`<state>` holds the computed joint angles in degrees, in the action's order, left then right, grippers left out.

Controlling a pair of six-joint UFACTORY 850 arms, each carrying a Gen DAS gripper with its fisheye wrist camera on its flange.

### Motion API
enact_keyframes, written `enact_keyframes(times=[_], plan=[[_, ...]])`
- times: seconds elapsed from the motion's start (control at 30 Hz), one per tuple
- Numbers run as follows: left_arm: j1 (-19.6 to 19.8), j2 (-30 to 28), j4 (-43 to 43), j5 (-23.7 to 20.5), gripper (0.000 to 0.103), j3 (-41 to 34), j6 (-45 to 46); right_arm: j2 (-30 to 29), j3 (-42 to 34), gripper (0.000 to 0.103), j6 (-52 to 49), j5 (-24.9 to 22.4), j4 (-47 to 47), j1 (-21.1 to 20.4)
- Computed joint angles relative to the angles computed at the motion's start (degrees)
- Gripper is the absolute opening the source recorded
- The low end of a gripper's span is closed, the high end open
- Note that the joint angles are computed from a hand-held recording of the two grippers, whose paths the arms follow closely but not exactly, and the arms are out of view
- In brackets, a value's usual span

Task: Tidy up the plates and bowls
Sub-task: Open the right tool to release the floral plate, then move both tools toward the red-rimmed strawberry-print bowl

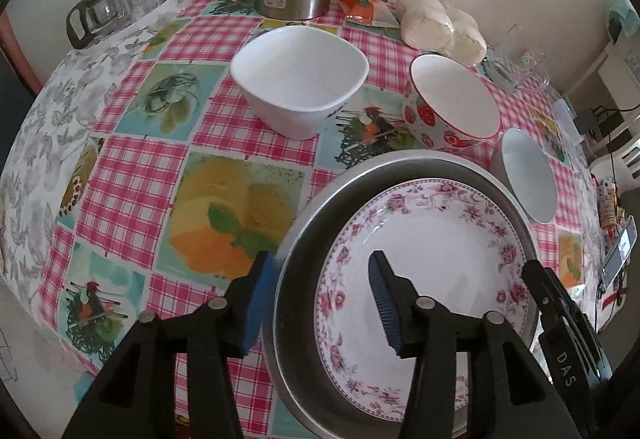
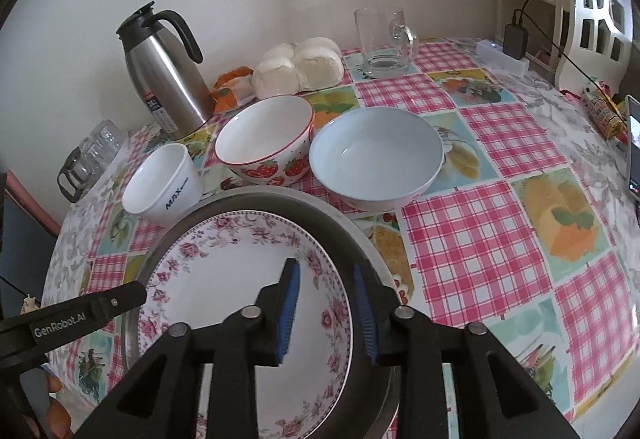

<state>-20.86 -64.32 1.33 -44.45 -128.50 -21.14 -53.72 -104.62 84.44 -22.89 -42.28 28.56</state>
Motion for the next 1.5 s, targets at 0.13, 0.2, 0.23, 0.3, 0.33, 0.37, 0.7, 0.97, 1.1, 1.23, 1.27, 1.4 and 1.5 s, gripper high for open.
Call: enact_keyframes(times=[0.13,0.2,0.23,0.3,0.33,0.37,0.7,0.97,1.1,1.23,1.27,1.4,1.5], plan=[[0.25,-0.36,1.16,-0.93,0.057,-0.51,-1.61,0.08,0.15,0.065,2.04,-0.82,-2.38,0.11],[0.32,-0.43,1.76,-1.06,0.057,-0.58,-2.19,-0.02,0.03,0.069,2.29,-1.26,-3.05,0.13],[0.24,-0.53,2.07,-1.12,0.059,-0.68,-2.57,-0.09,-0.04,0.072,2.37,-1.46,-3.35,0.15],[0.14,-0.79,2.90,-1.44,0.071,-1.06,-3.20,-0.13,-0.03,0.077,2.75,-1.57,-4.02,0.16],[0.09,-0.89,3.44,-1.45,0.079,-1.18,-3.54,-0.15,0.01,0.080,3.00,-1.57,-4.45,0.17],[0.04,-0.91,3.94,-1.33,0.079,-1.19,-3.90,-0.15,0.03,0.081,3.22,-1.62,-4.86,0.19],[0.17,0.59,7.87,1.96,0.092,1.58,-9.09,-0.02,0.51,0.103,6.84,-2.60,-10.28,0.50],[-0.14,1.93,10.92,4.75,0.102,3.75,-11.49,-0.09,0.41,0.103,5.65,-3.09,-8.51,0.21],[-0.46,3.01,12.15,6.81,0.102,5.26,-12.38,-0.49,-0.68,0.103,2.58,-4.66,-6.48,0.30],[-0.87,5.00,14.14,11.04,0.102,7.89,-13.77,-0.63,-1.66,0.103,2.61,-7.77,-6.76,0.75],[-1.11,5.48,15.94,11.83,0.102,8.46,-15.10,-0.64,-1.90,0.103,3.05,-9.02,-7.23,0.93],[-2.13,6.09,23.67,12.37,0.102,8.59,-20.74,0.98,0.26,0.103,9.46,-9.31,-13.07,1.46],[-2.56,6.49,25.85,12.43,0.102,8.69,-22.20,0.70,-0.64,0.103,10.38,-13.05,-14.11,2.19]])
